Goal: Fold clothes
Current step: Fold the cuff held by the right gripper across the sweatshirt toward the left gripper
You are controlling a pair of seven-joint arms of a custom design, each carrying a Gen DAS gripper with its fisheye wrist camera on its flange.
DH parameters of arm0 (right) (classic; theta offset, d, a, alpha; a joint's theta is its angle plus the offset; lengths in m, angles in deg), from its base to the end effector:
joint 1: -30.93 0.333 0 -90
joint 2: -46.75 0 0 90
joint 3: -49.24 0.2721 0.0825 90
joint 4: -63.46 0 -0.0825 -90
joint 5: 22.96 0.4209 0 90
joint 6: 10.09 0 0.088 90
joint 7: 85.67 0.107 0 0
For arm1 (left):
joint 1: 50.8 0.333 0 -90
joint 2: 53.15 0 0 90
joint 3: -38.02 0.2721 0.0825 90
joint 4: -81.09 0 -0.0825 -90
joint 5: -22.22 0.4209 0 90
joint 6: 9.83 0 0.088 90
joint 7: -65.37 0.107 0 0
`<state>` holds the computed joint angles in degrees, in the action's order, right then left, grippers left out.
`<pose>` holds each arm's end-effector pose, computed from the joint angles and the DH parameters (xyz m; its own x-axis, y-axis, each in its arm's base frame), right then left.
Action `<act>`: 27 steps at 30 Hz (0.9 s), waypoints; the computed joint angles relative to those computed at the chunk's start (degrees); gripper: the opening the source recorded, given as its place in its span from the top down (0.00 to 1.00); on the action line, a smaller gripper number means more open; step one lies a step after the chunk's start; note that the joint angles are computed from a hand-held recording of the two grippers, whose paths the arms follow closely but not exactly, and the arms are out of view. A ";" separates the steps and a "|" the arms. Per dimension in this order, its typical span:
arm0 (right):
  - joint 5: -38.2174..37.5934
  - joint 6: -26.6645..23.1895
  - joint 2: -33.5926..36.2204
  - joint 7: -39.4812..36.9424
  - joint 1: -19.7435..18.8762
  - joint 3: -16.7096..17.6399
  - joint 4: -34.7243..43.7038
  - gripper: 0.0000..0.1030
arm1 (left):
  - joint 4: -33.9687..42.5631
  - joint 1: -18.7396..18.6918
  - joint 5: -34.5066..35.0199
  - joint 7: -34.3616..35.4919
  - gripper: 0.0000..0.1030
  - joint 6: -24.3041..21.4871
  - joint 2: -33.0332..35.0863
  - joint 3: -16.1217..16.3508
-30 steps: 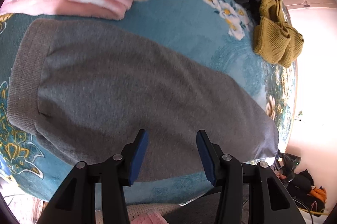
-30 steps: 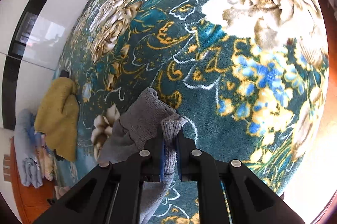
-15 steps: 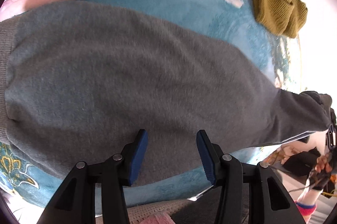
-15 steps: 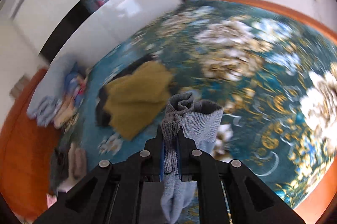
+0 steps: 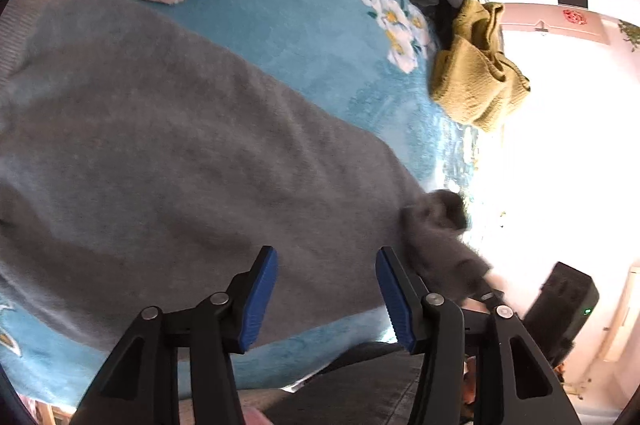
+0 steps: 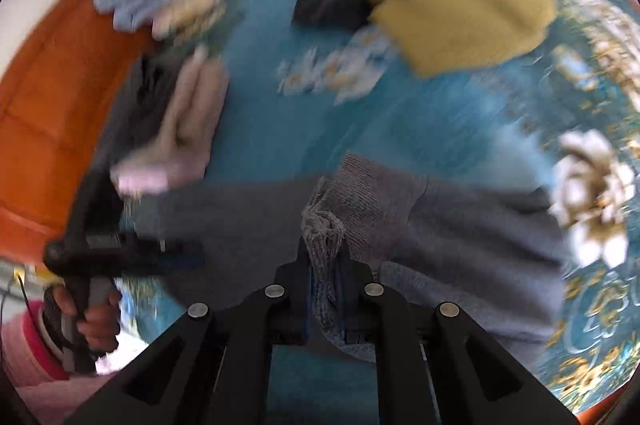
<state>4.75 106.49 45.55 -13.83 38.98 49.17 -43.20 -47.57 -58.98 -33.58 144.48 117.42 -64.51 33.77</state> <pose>0.6036 0.1111 0.4923 0.3078 -0.8718 -0.3812 -0.9378 -0.2105 -0.2759 0.5321 -0.1448 0.4178 0.4236 -0.5715 0.7028 -0.8866 -0.4208 0.1921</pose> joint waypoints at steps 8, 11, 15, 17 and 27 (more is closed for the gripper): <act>4.94 -4.84 -1.61 -1.53 -0.62 -0.86 -0.99 0.68 | 6.19 -0.41 -5.45 5.47 0.41 -3.31 6.46 -1.65; 4.60 -2.30 -4.18 -0.44 -1.67 -1.64 -2.82 0.57 | 9.88 -0.13 -5.26 6.99 0.38 -4.94 9.99 -3.06; 5.13 1.94 -7.15 4.99 -4.09 -3.60 -5.99 0.57 | 14.12 0.41 -1.72 6.62 0.37 -7.45 14.23 -5.13; 5.66 3.39 -8.22 8.26 -5.50 -4.63 -7.27 0.57 | 16.26 0.50 -0.72 7.12 0.37 -8.73 16.18 -6.28; 7.86 4.72 -11.18 15.63 -8.74 -6.83 -12.26 0.57 | 21.55 -0.09 8.67 6.87 0.86 -7.21 19.53 -9.73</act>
<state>12.61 111.21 34.37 1.79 30.25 42.34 -55.46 -26.03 -59.07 -24.92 151.35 110.21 -44.98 24.04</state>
